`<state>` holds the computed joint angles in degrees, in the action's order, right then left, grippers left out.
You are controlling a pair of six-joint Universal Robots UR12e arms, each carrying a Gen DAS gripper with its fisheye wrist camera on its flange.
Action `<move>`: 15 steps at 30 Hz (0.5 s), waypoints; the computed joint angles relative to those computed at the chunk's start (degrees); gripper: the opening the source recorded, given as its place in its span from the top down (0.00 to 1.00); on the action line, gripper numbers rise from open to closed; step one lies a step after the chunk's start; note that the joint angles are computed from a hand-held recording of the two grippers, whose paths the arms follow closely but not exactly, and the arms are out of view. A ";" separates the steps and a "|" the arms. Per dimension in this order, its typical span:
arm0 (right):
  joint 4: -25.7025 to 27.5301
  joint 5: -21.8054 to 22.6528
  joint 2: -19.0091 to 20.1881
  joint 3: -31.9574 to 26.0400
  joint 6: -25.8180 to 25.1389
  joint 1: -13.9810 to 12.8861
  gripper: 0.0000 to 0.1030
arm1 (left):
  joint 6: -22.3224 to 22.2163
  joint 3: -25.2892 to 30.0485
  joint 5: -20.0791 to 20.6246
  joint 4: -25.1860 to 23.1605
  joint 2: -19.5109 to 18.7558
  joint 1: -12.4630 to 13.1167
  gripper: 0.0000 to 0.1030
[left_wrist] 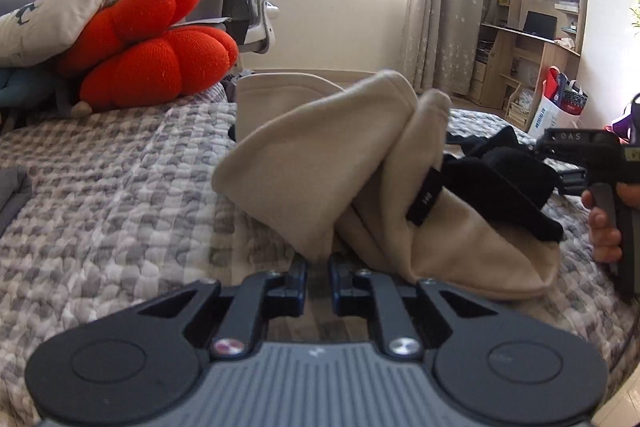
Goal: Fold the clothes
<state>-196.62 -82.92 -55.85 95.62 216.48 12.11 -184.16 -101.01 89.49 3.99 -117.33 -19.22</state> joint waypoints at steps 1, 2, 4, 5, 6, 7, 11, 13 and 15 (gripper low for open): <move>0.07 -0.07 0.00 -0.03 -0.01 0.03 0.53 | 0.19 -0.95 -1.02 -0.52 0.76 0.29 0.99; 0.14 -0.14 -0.01 -0.04 -0.02 0.06 0.53 | -0.30 -1.50 -0.93 -0.56 1.33 0.52 0.99; 0.31 -0.37 -0.07 -0.06 -0.14 0.15 0.52 | -2.44 -2.05 0.47 0.56 2.12 0.94 0.97; 0.31 -0.49 -0.11 -0.03 -0.14 0.20 0.51 | -3.49 -1.97 0.95 1.64 2.22 1.19 0.93; 0.31 -0.61 -0.14 0.00 -0.14 0.26 0.49 | -3.84 -1.38 1.17 2.27 2.03 1.41 0.83; 0.15 -0.54 -0.17 0.06 -0.03 0.28 0.45 | -3.94 -0.46 1.42 2.60 1.68 1.59 0.73; -2.74 3.87 -0.16 0.92 2.34 -0.40 0.19 | -2.79 4.24 2.69 3.15 -0.60 1.88 0.27; -4.52 5.27 -0.40 1.77 2.57 -0.46 0.06 | -2.24 8.09 3.04 1.39 -2.19 2.07 0.22; -5.90 5.67 -0.72 2.67 2.90 -0.32 0.04 | -3.64 12.04 0.02 -0.42 -3.84 2.79 0.16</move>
<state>-202.52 -77.25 -56.57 98.29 219.38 11.79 -187.80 -88.98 89.51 3.57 -121.17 -16.44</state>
